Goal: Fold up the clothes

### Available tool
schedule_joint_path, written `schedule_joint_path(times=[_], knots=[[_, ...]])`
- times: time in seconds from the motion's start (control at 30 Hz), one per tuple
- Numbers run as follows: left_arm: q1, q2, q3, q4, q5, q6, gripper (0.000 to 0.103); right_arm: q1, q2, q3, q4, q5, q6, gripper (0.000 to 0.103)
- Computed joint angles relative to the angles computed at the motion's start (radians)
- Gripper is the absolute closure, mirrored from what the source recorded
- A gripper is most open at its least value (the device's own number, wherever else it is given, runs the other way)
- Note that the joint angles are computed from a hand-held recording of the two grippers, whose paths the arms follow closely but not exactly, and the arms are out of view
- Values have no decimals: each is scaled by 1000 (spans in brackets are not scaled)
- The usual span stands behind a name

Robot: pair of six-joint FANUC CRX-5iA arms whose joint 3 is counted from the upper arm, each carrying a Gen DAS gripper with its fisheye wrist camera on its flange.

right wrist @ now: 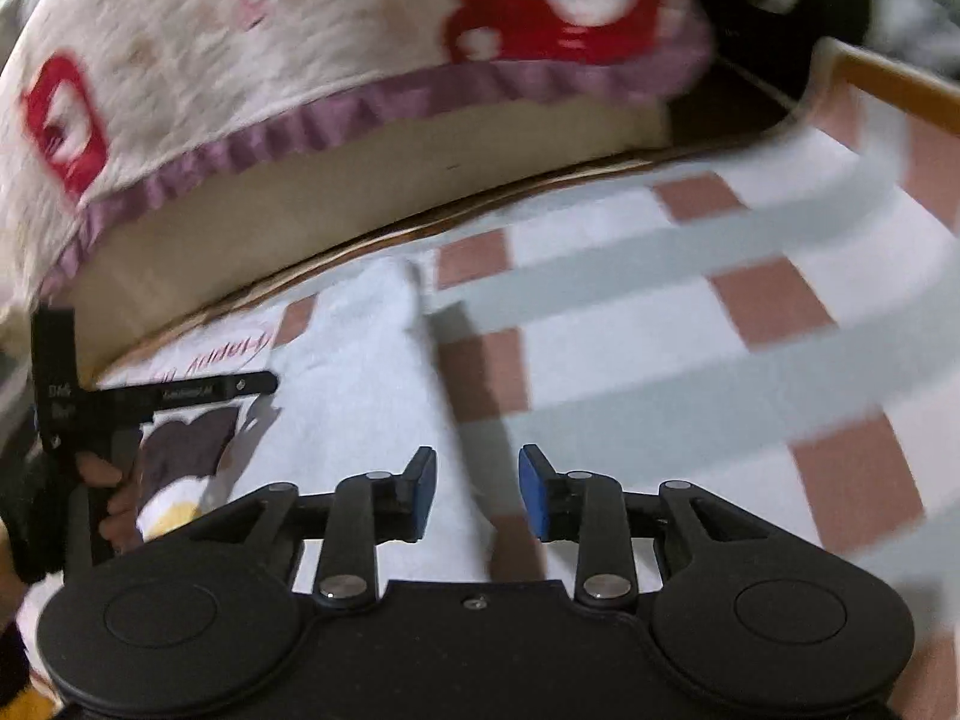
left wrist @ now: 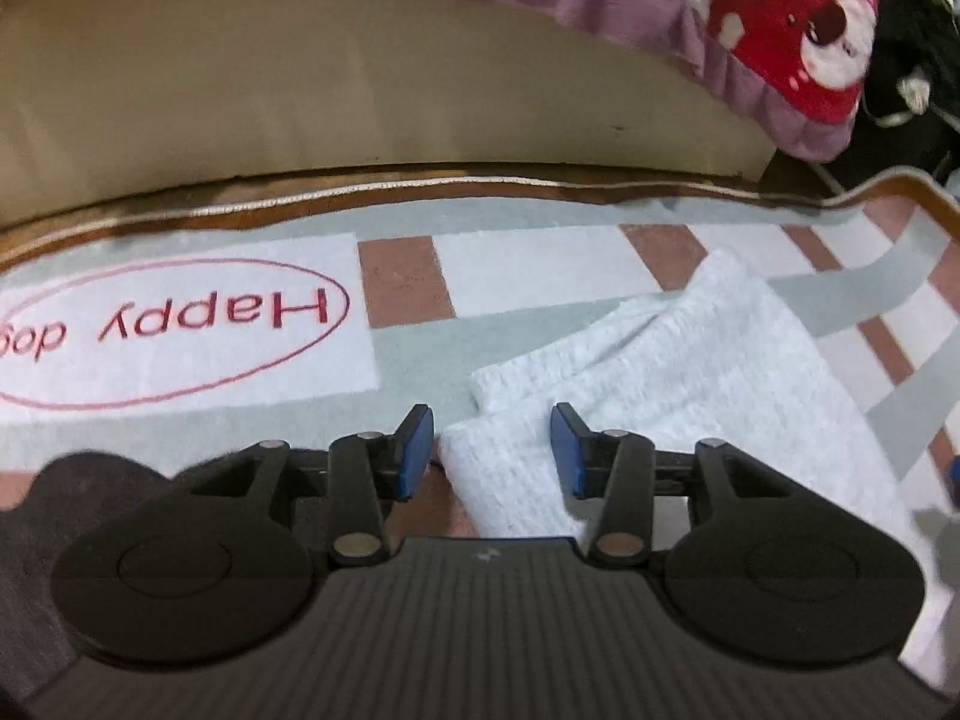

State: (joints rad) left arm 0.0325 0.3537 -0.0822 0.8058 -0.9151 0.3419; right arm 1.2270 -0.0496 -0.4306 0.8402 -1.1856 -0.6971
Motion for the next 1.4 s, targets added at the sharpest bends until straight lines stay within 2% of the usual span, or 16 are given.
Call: schedule_joint_path(times=[0.07, 0.2, 0.23, 0.27, 0.3, 0.33, 0.53, 0.63, 0.77, 0.9, 1.07, 1.17, 1.2, 1.27, 1.33, 1.4], knots=[[4, 3, -1, 7, -4, 3, 60, -57, -3, -17, 10, 96, 38, 51], [11, -8, -27, 36, 15, -38, 57, -176, 10, -64, 53, 282, 25, 50], [15, -6, -26, 44, 12, -26, 57, -205, 9, -85, 76, 329, 9, 54], [23, -3, -22, 51, 5, -4, 57, -235, 10, -105, 102, 377, -9, 75], [32, 0, -15, 57, -4, 26, 59, -266, 11, -124, 131, 425, -29, 84], [42, 3, -8, 62, -13, 56, 60, -279, 20, -121, 122, 428, -21, 84], [141, 150, 212, -13, -431, 364, 53, -198, 113, 84, -95, 96, 237, 77], [139, 166, 212, -8, -450, 361, 44, -111, 110, 127, -54, -11, 240, 43], [117, 197, 241, -63, -509, 346, 39, 4, 83, 121, -43, -46, 71, 42], [99, 190, 188, 1, -501, 319, 32, 85, 53, 87, -95, -59, -157, 42], [72, 169, 78, 148, -409, 268, 23, 161, -43, -106, 24, 80, -700, 42], [55, 152, 30, 202, -348, 257, 23, 164, -28, -134, 26, 108, -791, 42], [51, 142, 24, 199, -332, 247, 25, 160, -18, -138, 31, 112, -796, 42], [39, 107, 9, 150, -271, 172, 64, 142, 3, -156, 79, 127, -798, 41], [37, 85, -9, 145, -248, 107, 75, 121, 32, -177, 166, 129, -787, 41], [46, 61, -21, 149, -248, 69, 81, 106, 60, -166, 198, 127, -742, 64]])
